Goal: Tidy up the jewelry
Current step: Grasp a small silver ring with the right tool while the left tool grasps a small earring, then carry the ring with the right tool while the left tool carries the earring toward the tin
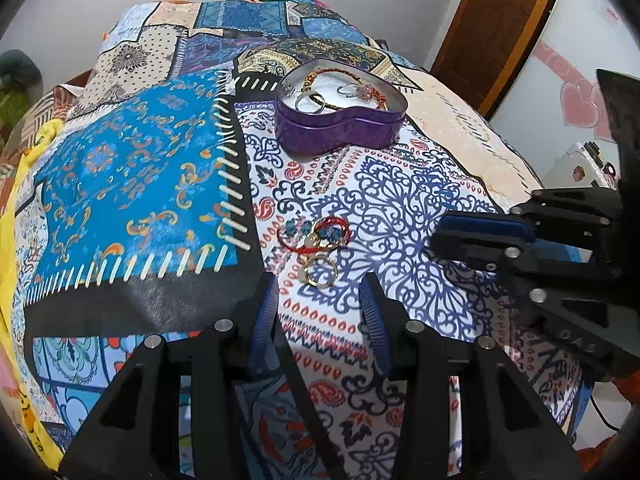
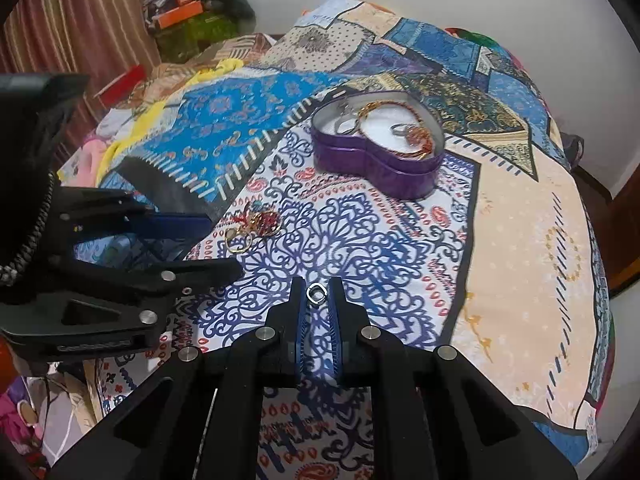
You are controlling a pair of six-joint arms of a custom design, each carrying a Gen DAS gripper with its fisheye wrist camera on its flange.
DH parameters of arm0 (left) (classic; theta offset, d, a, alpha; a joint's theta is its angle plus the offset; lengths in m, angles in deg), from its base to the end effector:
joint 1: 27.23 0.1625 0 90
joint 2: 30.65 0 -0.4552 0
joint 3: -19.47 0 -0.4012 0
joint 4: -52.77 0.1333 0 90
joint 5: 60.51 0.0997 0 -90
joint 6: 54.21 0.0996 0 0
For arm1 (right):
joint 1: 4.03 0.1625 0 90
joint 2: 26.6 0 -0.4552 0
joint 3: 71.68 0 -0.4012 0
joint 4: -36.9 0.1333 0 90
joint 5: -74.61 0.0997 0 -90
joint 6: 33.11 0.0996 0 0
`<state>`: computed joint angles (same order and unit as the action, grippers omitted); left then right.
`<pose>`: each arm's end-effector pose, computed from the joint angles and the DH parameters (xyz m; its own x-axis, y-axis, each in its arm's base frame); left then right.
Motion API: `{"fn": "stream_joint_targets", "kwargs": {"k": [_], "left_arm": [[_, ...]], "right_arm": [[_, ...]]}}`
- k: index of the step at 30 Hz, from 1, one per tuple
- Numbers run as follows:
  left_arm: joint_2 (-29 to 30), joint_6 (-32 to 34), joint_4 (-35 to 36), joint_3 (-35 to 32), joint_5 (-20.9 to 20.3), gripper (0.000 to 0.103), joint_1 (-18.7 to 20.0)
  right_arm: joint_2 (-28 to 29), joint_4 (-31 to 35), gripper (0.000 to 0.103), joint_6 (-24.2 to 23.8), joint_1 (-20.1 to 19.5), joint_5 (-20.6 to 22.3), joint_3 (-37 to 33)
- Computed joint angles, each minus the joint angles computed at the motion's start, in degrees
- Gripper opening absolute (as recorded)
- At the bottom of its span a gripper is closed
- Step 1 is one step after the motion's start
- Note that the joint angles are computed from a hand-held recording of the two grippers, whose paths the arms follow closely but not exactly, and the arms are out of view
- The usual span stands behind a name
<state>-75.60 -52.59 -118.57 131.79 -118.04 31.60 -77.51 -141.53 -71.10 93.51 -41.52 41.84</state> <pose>-0.1474 -0.6045 0.0563 -0.7744 0.3491 -0.5276 0.5244 0.8208 -0.2266 0.1674 -0.5834 0.1225 -0.6486 -0.4923 0.5805 -0.6564 0.7478 -0.0992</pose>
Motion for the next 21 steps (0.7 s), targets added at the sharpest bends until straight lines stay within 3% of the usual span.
{"fn": "stream_joint_targets", "kwargs": {"k": [7,11,12,13,21], "left_arm": [[0.8,0.1,-0.2,-1.0,-0.4,0.020,0.3],[1.0,1.0,-1.3,-0.7,0.0,0.019,0.1],[0.9,1.0,-1.3,-0.6,0.3,0.015,0.0],[0.9,1.0,-1.3,-0.5,0.4,0.005,-0.1],[-0.6,0.2,-1.9,0.5,1.1,0.004,-0.7]], "right_arm": [[-1.5,-1.1,0.010,0.5,-0.4,0.7,0.5],[-2.0,-0.9,0.010,1.2,-0.8,1.2,0.2],[-2.1,-1.0,0.010,1.2,-0.8,1.2,0.2],[-2.2,-1.2,0.010,1.2,-0.8,1.3,0.3],[-3.0,-2.9,0.010,0.8,-0.6,2.4,0.4]]}}
